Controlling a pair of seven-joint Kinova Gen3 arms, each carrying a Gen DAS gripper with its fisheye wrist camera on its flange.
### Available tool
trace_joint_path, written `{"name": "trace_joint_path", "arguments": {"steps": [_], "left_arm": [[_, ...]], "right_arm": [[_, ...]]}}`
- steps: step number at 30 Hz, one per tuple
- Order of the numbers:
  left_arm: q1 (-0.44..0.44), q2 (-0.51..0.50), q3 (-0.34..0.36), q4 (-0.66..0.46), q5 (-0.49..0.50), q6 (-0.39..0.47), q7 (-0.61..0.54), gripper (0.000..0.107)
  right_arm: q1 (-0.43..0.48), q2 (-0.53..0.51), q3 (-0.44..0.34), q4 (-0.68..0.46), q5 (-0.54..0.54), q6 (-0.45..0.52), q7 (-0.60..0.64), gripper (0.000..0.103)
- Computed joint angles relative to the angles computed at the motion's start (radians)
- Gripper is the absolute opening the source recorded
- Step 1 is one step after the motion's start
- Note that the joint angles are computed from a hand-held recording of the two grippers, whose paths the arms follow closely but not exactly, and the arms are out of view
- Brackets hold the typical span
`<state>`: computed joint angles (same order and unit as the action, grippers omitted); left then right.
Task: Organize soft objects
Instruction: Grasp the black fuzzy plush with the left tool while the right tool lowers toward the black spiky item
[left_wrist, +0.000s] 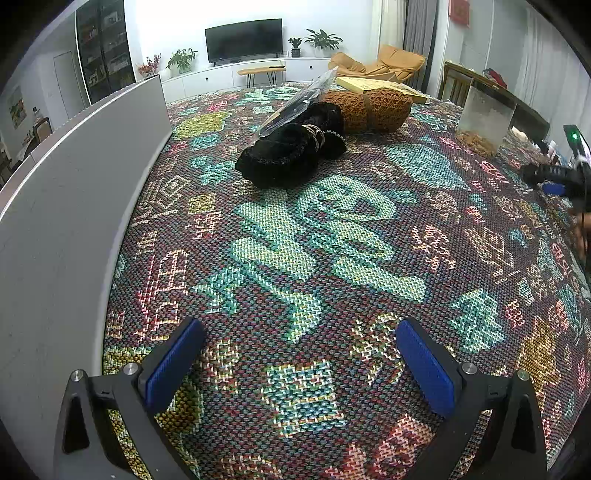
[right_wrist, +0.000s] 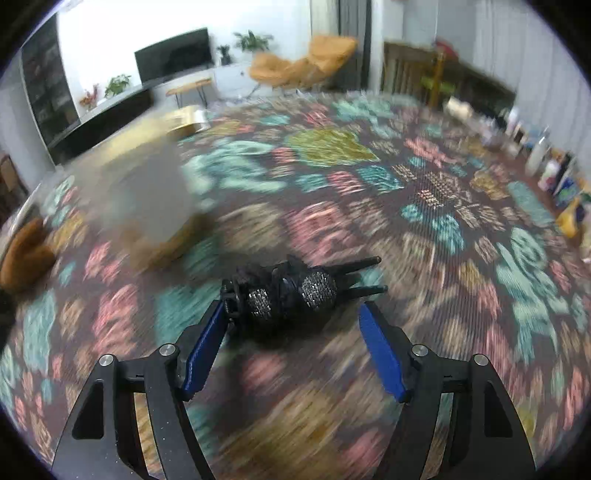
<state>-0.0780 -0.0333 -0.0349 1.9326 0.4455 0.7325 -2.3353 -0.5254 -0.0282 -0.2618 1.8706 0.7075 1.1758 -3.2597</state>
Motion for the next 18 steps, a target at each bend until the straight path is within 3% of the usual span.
{"name": "trace_joint_path", "arguments": {"steps": [3,6,9,11,14,16,18], "left_arm": [[0.001,0.000,0.000,0.000,-0.001,-0.001,0.001,0.103],[0.000,0.000,-0.001,0.000,0.000,0.000,0.000,0.103],[0.001,0.000,0.000,0.000,0.000,0.000,0.000,0.103],[0.000,0.000,-0.001,0.000,0.000,0.000,0.000,0.103],[0.000,0.001,-0.001,-0.001,0.001,0.003,-0.002,0.103],[0.003,0.021,0.008,-0.043,-0.038,0.047,0.028,0.103],[0.013,0.056,0.026,-0.114,-0.071,0.085,0.093,0.103]], "right_arm": [[0.019,-0.131,-0.033,0.085,0.032,-0.090,-0.101,0.077],[-0.032,-0.164,-0.102,0.100,0.006,-0.041,-0.223,0.077],[-0.171,-0.062,-0.085,0.023,-0.035,0.081,-0.268,0.077],[-0.264,0.029,-0.048,-0.049,-0.073,0.162,-0.220,0.077],[-0.397,0.132,0.003,-0.113,-0.040,0.284,-0.188,0.078],[-0.422,0.178,-0.010,-0.148,-0.017,0.366,-0.209,0.080],[-0.373,0.194,-0.075,-0.164,-0.012,0.398,-0.226,0.081]]}}
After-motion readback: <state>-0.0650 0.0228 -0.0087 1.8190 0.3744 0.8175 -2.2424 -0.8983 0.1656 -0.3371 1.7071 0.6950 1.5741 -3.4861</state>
